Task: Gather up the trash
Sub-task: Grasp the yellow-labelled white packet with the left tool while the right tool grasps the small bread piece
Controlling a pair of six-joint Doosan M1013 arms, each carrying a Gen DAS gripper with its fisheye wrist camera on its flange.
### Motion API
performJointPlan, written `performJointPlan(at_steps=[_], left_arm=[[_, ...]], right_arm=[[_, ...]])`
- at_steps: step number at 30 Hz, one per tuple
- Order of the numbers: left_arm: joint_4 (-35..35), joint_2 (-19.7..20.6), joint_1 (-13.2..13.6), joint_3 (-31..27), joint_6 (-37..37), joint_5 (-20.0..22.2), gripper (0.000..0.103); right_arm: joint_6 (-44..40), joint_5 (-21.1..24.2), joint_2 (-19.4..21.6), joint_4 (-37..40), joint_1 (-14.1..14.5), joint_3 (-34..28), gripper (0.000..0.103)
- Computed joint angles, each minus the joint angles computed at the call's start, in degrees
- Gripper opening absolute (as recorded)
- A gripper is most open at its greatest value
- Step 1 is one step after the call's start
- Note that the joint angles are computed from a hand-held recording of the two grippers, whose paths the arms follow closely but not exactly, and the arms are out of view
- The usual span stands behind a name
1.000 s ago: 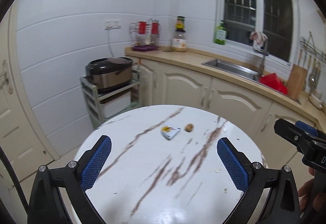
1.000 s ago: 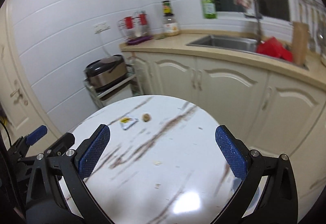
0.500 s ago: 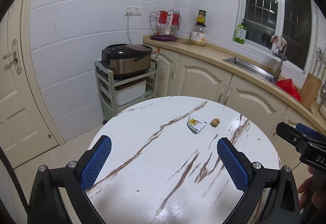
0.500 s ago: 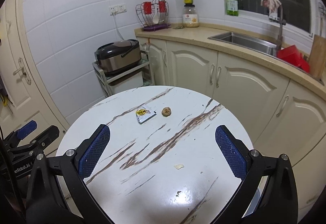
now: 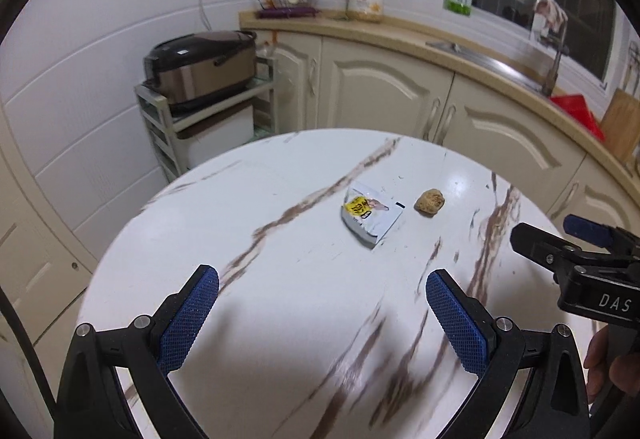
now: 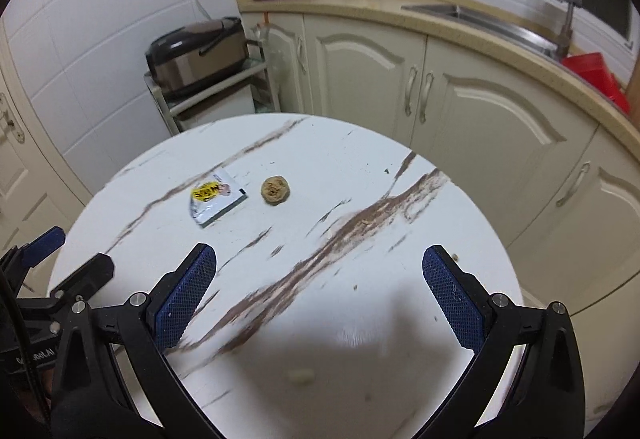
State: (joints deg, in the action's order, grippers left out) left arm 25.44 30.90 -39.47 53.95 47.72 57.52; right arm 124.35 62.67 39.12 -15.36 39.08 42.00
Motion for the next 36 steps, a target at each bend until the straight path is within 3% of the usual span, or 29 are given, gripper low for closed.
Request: performJointPlan(at_steps=[8,9,11,15,17,19,23,27,29,31,33,36], left_arm=[[-7.0,15.0,3.6,-23.0,12.3,9.6,0.099],[-7.6,16.7,3.9,-25.9,13.6,11.2,0.096],[-9.8,20.1,4.5,-31.7,15.7,14.5,0.076],[-11.0,24.8,5.4,-40.2,18.7,17.1,0.068],[-10.9,25.2,5.9,-40.5,18.7,15.9,0.05],[-11.4,24.3,6.2,-38.2,17.7,14.7,0.042],[-13.3,21.3,7.5,-31.5,16.6,9.3,0.033],[-14.1,17.5,8.2,-23.6,14.7,4.2,0.031],[-14.4,16.4,8.4,-21.4,14.1,2.8,0.029],[-14.4,14.5,8.3,-18.0,13.0,1.3,0.028],[-14.1,13.2,8.2,-15.9,12.1,0.2,0.027],[-13.4,11.4,7.8,-13.0,10.9,-1.1,0.027]], right_arm=[[-3.4,3.0,5.6,4.7,-2.2,-7.3,0.102],[-3.8,3.2,6.0,5.2,-2.4,-7.8,0.102],[-4.5,3.9,7.0,5.8,-2.6,-9.1,0.102],[-7.4,6.5,9.6,7.7,-3.0,-13.1,0.094],[-8.4,7.6,10.9,8.3,-3.0,-15.3,0.093],[-9.0,8.5,12.2,8.8,-3.0,-17.6,0.091],[-11.4,11.2,15.6,9.7,-2.8,-23.9,0.087],[-14.3,18.0,21.7,10.0,-2.1,-35.4,0.067],[-14.5,16.8,21.3,6.7,-1.4,-34.2,0.051],[-14.6,15.2,20.3,6.8,-1.3,-32.2,0.026],[-15.1,15.9,20.7,6.9,-1.2,-33.2,0.026],[-14.8,13.6,18.7,7.7,-1.3,-29.2,0.026]])
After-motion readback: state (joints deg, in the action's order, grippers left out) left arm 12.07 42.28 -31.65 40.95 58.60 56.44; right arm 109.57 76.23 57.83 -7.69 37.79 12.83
